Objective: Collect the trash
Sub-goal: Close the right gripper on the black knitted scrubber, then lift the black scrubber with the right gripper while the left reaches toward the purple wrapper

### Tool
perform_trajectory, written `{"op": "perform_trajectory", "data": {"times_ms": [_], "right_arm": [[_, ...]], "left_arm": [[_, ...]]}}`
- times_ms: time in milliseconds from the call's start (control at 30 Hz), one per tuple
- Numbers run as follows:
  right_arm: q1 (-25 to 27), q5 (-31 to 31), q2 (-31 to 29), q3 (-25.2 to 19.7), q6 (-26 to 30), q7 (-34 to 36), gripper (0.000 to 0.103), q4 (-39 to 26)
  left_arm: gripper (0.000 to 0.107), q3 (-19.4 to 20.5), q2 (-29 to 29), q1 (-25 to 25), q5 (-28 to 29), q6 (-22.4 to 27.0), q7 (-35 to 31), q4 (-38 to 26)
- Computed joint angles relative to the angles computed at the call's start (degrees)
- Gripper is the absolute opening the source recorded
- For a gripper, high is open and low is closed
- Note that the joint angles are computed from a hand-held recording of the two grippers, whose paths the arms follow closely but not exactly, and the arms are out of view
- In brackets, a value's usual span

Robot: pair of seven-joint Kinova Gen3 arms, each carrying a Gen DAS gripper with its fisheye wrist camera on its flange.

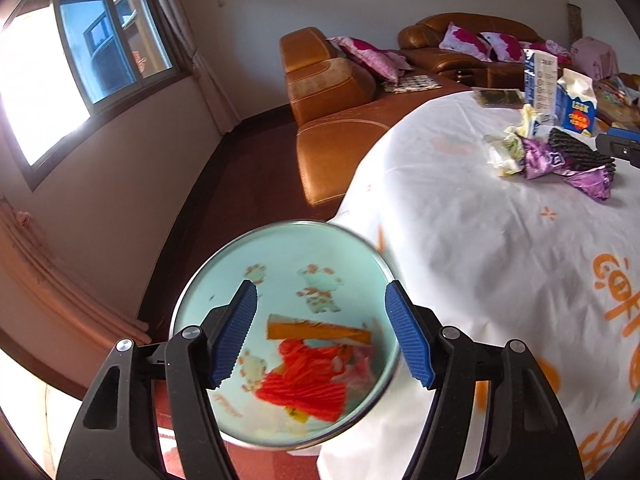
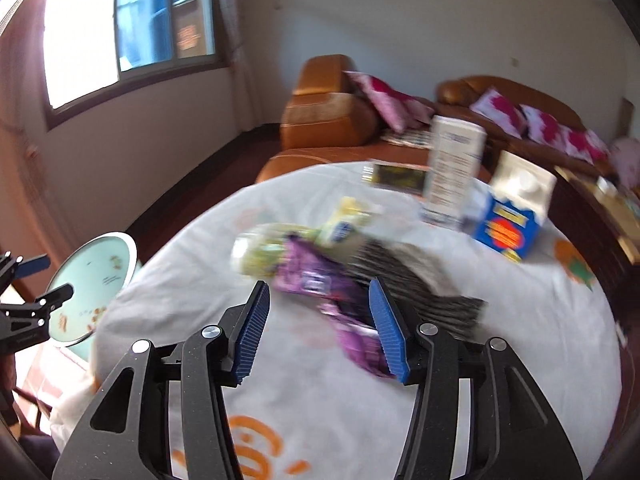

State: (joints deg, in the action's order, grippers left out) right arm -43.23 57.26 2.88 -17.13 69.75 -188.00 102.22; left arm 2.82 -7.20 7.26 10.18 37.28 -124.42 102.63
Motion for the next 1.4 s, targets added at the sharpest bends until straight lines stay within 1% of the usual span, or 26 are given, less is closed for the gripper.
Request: {"op": "perform_trajectory", "data": {"times_ms": [100,167,300,400,467,567,667,700,733,767,800,867,900,933,1067,1167,1333,1400], "right_arm": [[1.27,-1.48,-3.23,0.07,1.15,-3.66,0.052,3.67],[2.53,-2.39,-4.27,-0.40,2.24,-5.21,0.052,4.87],[5.42,-4.62,-6.36,-0.89,1.91,-8.96,0.052,8.02],[7.49,-5.99,-6.96,-0.98,0.08,-10.22,0.052,9.45],[8.80,-6.75,-7.06,-0.66,-2.26,-10.28,0.052,10.00],[10.42,-7.33,-6.71,-0.15,-4.70,-9.45,0.052,9.86],[12.33,-8.87,-5.98,1.32,-8.17,-7.52,0.052,9.74],[13.15,-9.46,-5.85,1.31,-9.23,-6.96,0.050,9.69],[13.58,-10.63,-5.84,2.36,-11.23,-5.82,0.041,9.94],[14.24,-11.49,-5.90,2.81,-13.03,-4.82,0.036,10.26],[14.60,-12.32,-6.02,3.43,-14.87,-3.99,0.034,10.74],[15.40,-12.21,-6.36,2.71,-16.02,-3.56,0.026,11.24],[15.44,-12.13,-6.36,2.30,-15.85,-3.40,0.017,11.10],[15.29,-11.83,-6.18,1.79,-15.00,-3.22,0.016,10.81],[14.34,-9.34,-7.33,-0.06,-13.22,-5.91,0.014,11.63],[13.15,-7.49,-9.23,-2.56,-8.93,-9.18,0.014,12.36],[12.14,-8.29,-12.07,-5.65,-0.97,-11.17,0.014,13.41],[12.14,-9.66,-13.98,-6.52,0.70,-12.20,0.014,14.83]], "left_arm": [[0.066,1.25,0.40,0.99,0.07,-0.48,0.75,-0.26],[0.066,2.12,0.75,1.59,-0.58,-0.90,1.90,-0.30],[0.066,3.39,1.67,2.67,-2.25,-1.46,4.72,-0.70],[0.067,3.78,2.04,3.31,-3.08,-1.96,5.91,-0.86],[0.067,4.09,2.34,3.55,-4.23,-2.68,6.92,-0.75],[0.067,4.51,2.94,3.83,-5.93,-3.11,8.95,-1.06],[0.067,4.44,3.26,4.22,-6.12,-3.20,9.42,-1.37],[0.067,4.49,3.28,4.33,-6.35,-3.31,9.58,-1.36],[0.067,4.47,3.29,4.44,-6.36,-3.37,9.59,-1.33],[0.067,4.40,3.31,4.55,-6.18,-3.29,9.42,-1.37],[0.067,4.39,3.30,4.62,-6.15,-3.24,9.36,-1.36],[0.067,4.46,3.38,4.76,-6.32,-3.09,9.48,-1.52],[0.067,4.39,3.39,4.81,-6.17,-2.94,9.30,-1.58],[0.067,4.45,3.41,4.88,-6.19,-2.80,9.35,-1.68],[0.067,4.90,3.48,5.38,-6.30,-2.47,9.83,-2.15],[0.067,5.18,3.39,5.96,-5.77,-2.07,9.73,-2.60],[0.067,6.78,3.69,7.66,-6.16,-1.41,11.66,-3.75],[0.067,7.57,3.79,8.69,-6.51,-1.23,12.69,-4.01]]}}
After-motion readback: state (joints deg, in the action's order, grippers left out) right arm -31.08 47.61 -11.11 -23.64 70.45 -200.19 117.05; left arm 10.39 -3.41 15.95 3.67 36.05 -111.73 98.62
